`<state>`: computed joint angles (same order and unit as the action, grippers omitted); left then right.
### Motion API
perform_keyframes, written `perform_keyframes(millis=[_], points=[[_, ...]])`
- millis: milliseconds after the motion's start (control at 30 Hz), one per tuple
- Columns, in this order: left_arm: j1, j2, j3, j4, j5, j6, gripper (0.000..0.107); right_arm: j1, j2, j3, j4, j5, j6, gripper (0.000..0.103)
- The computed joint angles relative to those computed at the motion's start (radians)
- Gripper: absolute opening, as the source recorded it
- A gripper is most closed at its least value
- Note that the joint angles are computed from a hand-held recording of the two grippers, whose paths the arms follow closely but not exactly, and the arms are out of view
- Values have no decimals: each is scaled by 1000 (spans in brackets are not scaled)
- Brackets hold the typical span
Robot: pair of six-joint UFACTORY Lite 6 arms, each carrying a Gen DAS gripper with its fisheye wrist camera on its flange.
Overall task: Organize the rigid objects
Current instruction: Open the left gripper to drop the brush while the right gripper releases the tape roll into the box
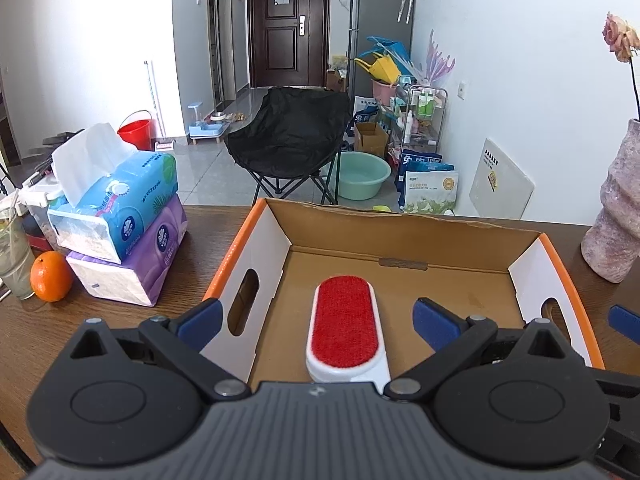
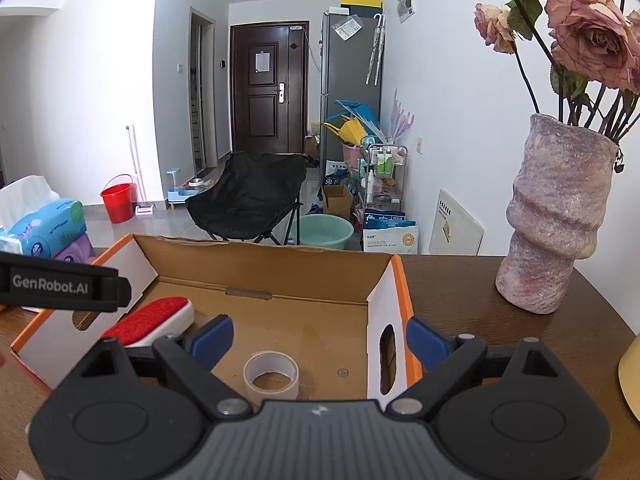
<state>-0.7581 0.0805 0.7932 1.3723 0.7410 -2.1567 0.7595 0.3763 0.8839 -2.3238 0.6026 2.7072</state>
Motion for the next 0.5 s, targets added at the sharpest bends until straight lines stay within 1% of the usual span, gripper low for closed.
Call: perform_keyframes(millis=[100, 133, 167, 233, 500], points=[[-16, -23, -18, -4, 15, -7, 103, 7, -17, -16, 2, 5, -5, 94], [-21, -32, -25, -4, 19, -8, 103, 10, -24, -23, 3, 8, -6, 95], [-24, -41, -32, -5, 22, -9, 103, 16, -35, -34, 10, 14, -10, 99], [-31, -55, -46, -4, 25, -12, 103, 27, -54, -55, 22, 31, -15, 102], [-97, -114, -101, -33, 69, -25, 103, 57, -108, -112, 52, 54, -25, 102]])
